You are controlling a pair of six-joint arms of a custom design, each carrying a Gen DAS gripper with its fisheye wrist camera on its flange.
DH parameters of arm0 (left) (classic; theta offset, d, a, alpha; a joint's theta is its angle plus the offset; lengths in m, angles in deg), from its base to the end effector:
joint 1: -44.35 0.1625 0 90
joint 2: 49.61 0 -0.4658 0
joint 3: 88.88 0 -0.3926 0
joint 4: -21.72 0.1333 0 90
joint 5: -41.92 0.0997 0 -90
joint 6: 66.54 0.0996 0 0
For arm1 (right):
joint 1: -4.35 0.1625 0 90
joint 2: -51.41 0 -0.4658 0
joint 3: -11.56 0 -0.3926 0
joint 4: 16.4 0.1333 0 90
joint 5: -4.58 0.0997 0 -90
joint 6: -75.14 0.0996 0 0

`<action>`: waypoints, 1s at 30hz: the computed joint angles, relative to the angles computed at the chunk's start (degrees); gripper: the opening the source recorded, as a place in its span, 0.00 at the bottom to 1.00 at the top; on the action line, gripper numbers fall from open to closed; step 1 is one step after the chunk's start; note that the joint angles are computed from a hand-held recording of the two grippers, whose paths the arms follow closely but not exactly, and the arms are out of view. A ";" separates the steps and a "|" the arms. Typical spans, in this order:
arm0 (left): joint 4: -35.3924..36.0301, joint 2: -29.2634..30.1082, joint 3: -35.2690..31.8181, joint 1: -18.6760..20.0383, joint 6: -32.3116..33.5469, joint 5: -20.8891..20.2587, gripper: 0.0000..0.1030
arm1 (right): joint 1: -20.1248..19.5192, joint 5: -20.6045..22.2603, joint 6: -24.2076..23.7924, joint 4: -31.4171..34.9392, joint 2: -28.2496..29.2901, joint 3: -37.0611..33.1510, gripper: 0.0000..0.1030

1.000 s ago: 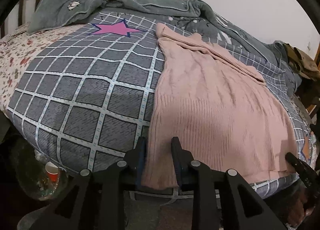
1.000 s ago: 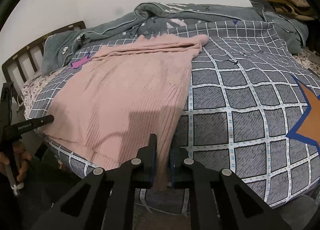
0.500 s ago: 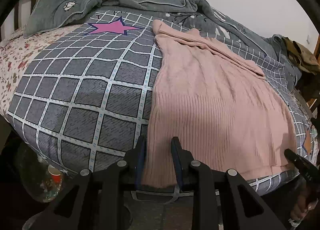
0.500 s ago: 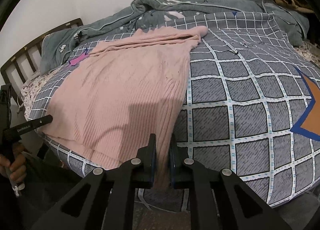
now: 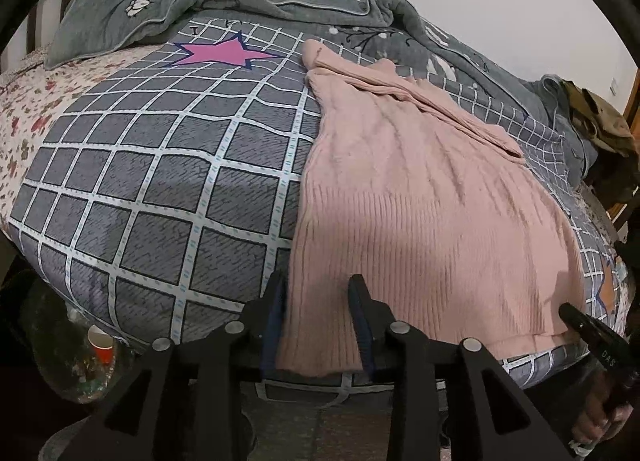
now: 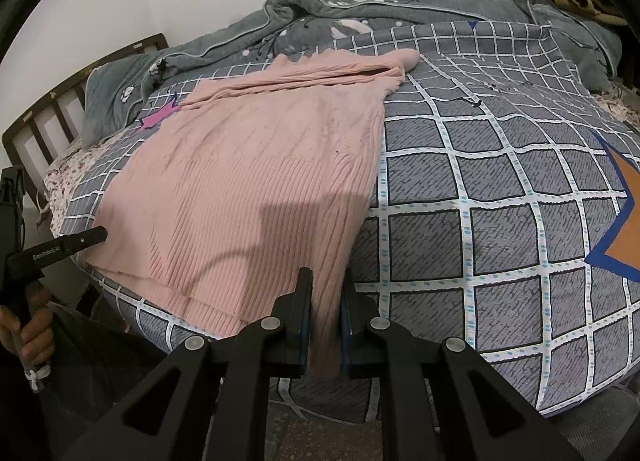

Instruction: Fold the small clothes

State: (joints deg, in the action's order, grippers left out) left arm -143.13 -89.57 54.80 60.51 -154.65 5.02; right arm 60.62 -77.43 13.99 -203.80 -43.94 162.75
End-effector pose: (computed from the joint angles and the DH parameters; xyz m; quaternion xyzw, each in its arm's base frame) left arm -0.2503 -0.2943 -0.0202 0.0030 0.8734 -0.3925 0.2881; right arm -0.0537 -0.3454 0.2937 0.2451 -0.9002 0.2874 0.2166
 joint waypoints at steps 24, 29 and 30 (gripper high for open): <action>6.32 0.37 -2.46 -0.34 1.53 0.32 0.41 | -0.15 0.80 -2.05 -4.33 1.40 1.59 0.20; 4.29 0.16 -1.65 -0.41 1.78 0.12 0.11 | -0.38 1.64 -2.96 -2.79 0.99 1.49 0.07; 4.01 0.10 -1.42 -0.61 1.46 0.25 0.07 | -0.59 2.04 -3.34 -3.00 0.88 1.73 0.06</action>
